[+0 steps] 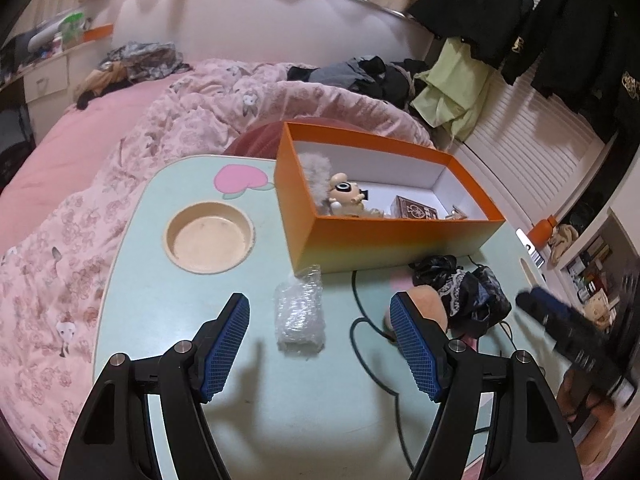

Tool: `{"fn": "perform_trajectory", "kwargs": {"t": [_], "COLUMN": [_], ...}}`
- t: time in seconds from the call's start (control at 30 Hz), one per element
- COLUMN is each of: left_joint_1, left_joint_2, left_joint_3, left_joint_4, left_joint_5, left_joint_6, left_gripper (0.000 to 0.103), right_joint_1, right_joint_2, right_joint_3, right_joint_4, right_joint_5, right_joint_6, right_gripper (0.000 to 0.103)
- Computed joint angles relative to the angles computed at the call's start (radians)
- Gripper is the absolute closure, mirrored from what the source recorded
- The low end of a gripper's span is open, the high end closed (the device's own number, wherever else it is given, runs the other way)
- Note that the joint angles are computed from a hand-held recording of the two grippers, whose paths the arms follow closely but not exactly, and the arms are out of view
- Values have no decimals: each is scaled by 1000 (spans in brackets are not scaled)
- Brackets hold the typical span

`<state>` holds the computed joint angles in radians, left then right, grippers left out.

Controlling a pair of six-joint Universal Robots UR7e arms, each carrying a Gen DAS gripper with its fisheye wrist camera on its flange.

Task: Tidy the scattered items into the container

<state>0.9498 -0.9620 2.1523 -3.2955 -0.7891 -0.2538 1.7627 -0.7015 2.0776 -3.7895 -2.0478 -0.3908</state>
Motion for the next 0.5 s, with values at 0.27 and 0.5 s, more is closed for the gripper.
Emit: {"fn": "perform_trajectory", "kwargs": {"t": [0.27, 0.5], "left_joint_1": [-4, 41], "left_joint_2": [1, 188], "left_joint_3": [-158, -597], "left_joint_4": [184, 762], "left_joint_5": [-138, -146], "left_joint_6": [-3, -116], "left_gripper": [31, 46], "right_joint_1": [-37, -57], "right_joint_2": [8, 1], "right_joint_3": [57, 78], "right_joint_4": [-18, -33], "right_joint_5": [28, 68], "right_joint_6": [28, 30], "right_gripper": [36, 36]}}
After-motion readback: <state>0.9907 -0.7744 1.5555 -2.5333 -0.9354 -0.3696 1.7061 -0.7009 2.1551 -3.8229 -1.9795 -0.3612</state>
